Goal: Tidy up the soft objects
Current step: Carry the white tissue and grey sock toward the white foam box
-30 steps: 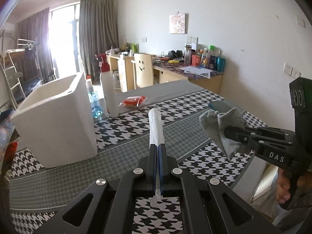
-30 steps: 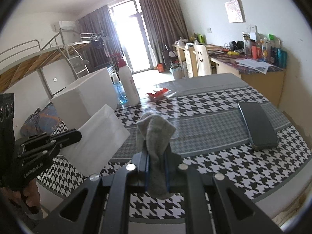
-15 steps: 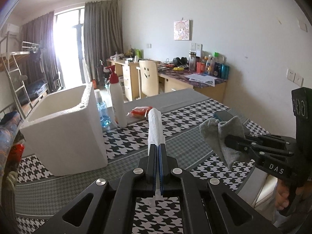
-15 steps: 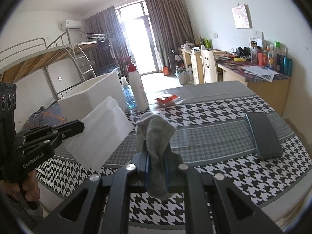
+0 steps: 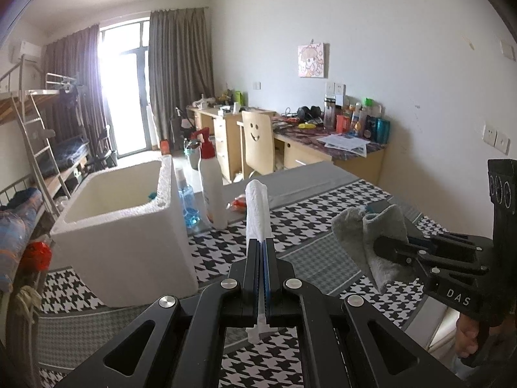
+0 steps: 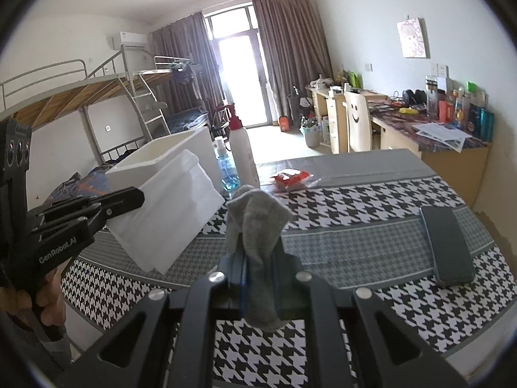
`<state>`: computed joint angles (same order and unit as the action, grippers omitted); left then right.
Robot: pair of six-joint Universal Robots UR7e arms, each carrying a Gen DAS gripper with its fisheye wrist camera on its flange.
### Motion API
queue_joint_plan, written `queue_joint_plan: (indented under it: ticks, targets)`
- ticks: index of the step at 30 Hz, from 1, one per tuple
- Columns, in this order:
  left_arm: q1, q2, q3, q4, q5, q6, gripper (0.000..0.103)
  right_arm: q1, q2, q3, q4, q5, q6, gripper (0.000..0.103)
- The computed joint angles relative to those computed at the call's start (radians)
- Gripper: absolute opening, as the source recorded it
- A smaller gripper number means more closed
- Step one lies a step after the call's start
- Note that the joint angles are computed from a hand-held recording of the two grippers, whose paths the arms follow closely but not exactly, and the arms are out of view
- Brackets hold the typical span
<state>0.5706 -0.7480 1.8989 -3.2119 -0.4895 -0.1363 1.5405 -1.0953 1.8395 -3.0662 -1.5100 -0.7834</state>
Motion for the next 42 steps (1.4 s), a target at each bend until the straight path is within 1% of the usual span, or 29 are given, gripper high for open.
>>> queue_joint_plan:
  ticks: [11,19,25,30,42]
  targets:
    - [0.013,-0.015,-0.028,-0.011,0.026,0.046,0.002,0.025,0.022,-0.03,0.008,0.013,-0.015,0.015]
    - [0.025,-0.029,-0.048,-0.026,0.021,0.081,0.002,0.04,0.035,-0.053,0.018,0.017,-0.026,0.015]
    - [0.032,-0.029,-0.071,-0.04,0.03,0.11,0.002,0.056,0.046,-0.071,0.028,0.025,-0.035,0.015]
    - [0.034,-0.024,-0.087,-0.067,0.043,0.146,0.002,0.07,0.063,-0.097,0.038,0.029,-0.027,0.015]
    - [0.037,-0.022,-0.117,-0.13,0.075,0.22,0.002,0.101,0.096,-0.143,0.045,0.03,-0.038,0.016]
